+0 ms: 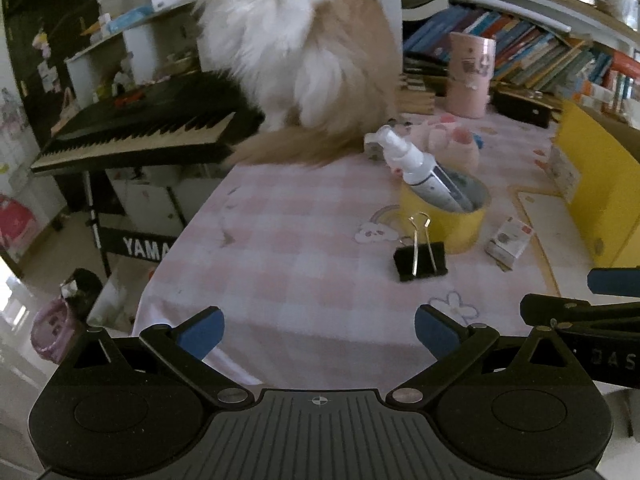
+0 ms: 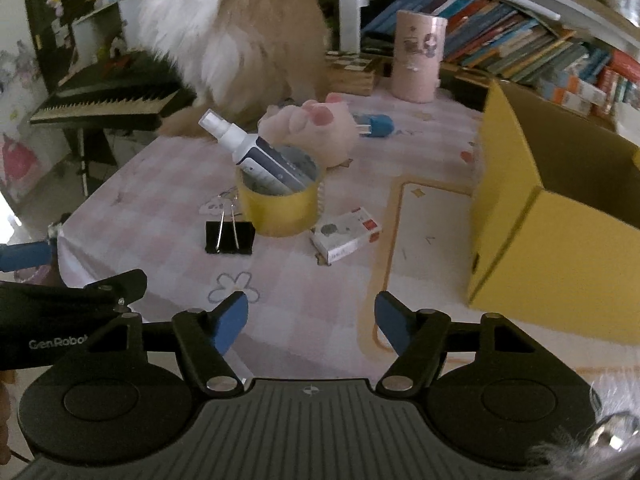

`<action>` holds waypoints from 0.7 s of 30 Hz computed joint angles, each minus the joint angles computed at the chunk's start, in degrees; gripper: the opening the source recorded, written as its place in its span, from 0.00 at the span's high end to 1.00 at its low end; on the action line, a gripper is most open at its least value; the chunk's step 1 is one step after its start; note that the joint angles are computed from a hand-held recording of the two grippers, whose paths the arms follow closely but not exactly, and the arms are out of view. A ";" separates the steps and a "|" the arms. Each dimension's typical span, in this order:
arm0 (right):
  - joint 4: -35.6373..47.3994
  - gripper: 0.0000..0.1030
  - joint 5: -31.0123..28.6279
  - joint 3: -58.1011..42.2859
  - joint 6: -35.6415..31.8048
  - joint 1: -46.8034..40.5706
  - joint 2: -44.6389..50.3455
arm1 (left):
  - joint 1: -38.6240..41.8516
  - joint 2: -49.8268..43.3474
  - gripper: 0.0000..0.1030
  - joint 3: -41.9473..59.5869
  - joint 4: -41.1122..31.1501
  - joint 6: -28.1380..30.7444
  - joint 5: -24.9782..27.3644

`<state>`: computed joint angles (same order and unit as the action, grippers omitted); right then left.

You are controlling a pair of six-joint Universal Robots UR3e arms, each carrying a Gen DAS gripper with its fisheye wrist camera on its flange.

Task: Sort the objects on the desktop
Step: 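Move the right tool toward the small white medicine box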

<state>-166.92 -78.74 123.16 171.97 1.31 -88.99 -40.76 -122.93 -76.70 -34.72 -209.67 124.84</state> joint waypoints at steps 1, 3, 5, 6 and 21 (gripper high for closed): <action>0.35 0.34 0.26 -1.12 -0.65 -0.17 1.19 | 0.23 -0.71 0.01 1.17 -0.80 -0.41 0.00; 1.43 0.34 0.68 -3.69 -1.81 -0.44 3.68 | 0.39 -1.82 0.01 3.51 -3.01 -1.10 0.08; 2.42 0.34 0.96 -5.93 -2.83 -0.62 5.75 | 0.58 -3.01 0.01 5.56 -4.30 -1.46 0.08; 2.88 0.34 1.12 -6.83 -3.29 -0.75 6.53 | 0.67 -3.60 0.01 6.66 -5.02 -1.59 0.02; 6.22 0.33 1.05 -20.83 -8.04 -1.42 19.42 | 1.37 -11.04 0.01 20.82 -14.21 -3.39 -0.62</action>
